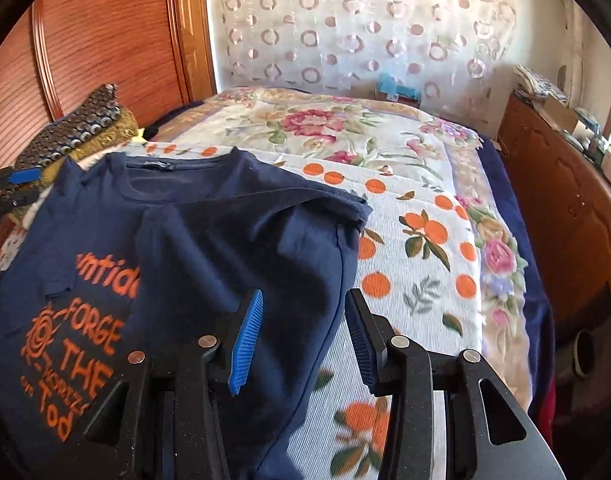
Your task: Fold small clothes
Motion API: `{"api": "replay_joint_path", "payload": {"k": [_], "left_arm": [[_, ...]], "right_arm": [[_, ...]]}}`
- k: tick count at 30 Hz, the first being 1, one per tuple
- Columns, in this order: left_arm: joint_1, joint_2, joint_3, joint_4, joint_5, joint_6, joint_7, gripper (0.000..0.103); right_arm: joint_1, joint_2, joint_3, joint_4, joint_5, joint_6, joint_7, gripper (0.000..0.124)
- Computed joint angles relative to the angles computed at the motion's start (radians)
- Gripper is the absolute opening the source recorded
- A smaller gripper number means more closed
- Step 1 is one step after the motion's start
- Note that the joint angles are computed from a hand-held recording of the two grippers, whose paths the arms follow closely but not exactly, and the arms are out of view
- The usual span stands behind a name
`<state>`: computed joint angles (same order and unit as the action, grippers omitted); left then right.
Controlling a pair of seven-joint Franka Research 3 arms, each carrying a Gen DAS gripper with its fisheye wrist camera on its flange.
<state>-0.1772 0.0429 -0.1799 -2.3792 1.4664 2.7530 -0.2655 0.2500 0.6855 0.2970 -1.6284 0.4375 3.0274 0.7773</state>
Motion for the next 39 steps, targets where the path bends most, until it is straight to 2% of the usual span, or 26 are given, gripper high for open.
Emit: {"api": "replay_joint_path", "payload": {"k": [2,5,9,13,16,18,23,27,32,33,34,36,37,38,39], "left_arm": [[0.006,0.001,0.005,-0.003,0.008,0.008,-0.008,0.051],[0.012,0.025,0.011,0.005,-0.034,0.016,0.033,0.044],[0.002,0.061,0.012,0.014,-0.102,-0.018,0.086,0.044],[-0.012,0.077,0.019,0.003,-0.138,-0.037,0.072,0.044],[-0.023,0.083,0.019,-0.001,-0.141,-0.045,0.066,0.052],[-0.03,0.088,0.02,0.0,-0.138,-0.049,0.053,0.052],[-0.025,0.083,0.03,-0.009,-0.096,-0.015,-0.014,0.052],[-0.003,0.071,0.043,-0.028,-0.011,0.065,-0.103,0.037],[0.016,0.049,0.039,-0.049,0.017,0.09,-0.136,0.015],[0.021,0.044,0.039,-0.052,0.028,0.098,-0.145,0.013],[0.025,0.04,0.039,-0.055,0.042,0.11,-0.158,0.01],[0.029,0.035,0.035,-0.057,0.052,0.115,-0.165,0.009],[0.029,0.027,0.032,-0.062,0.067,0.113,-0.179,0.008],[0.03,0.019,0.03,-0.064,0.075,0.11,-0.184,0.008],[0.029,0.005,0.026,-0.07,0.089,0.108,-0.199,0.008]], "right_arm": [[0.04,0.031,-0.048,0.057,-0.023,-0.029,0.037,0.044],[0.091,0.08,-0.113,0.146,-0.061,-0.084,0.107,0.044],[0.12,0.118,-0.149,0.212,-0.101,-0.115,0.169,0.044],[0.115,0.14,-0.145,0.246,-0.126,-0.13,0.183,0.044],[0.109,0.151,-0.136,0.263,-0.132,-0.14,0.184,0.044],[0.101,0.157,-0.126,0.275,-0.13,-0.149,0.18,0.044],[0.085,0.19,-0.106,0.337,-0.116,-0.204,0.162,0.044],[0.075,0.208,-0.096,0.369,-0.097,-0.226,0.151,0.044],[0.086,0.22,-0.106,0.389,-0.088,-0.231,0.154,0.044],[0.088,0.223,-0.108,0.392,-0.09,-0.229,0.154,0.044],[0.093,0.224,-0.111,0.393,-0.092,-0.225,0.156,0.039],[0.102,0.219,-0.119,0.381,-0.099,-0.21,0.159,0.017],[0.091,0.217,-0.102,0.381,-0.095,-0.223,0.145,0.01],[0.08,0.216,-0.085,0.382,-0.087,-0.239,0.131,0.01],[0.084,0.202,-0.088,0.355,-0.083,-0.209,0.126,0.01]]}}
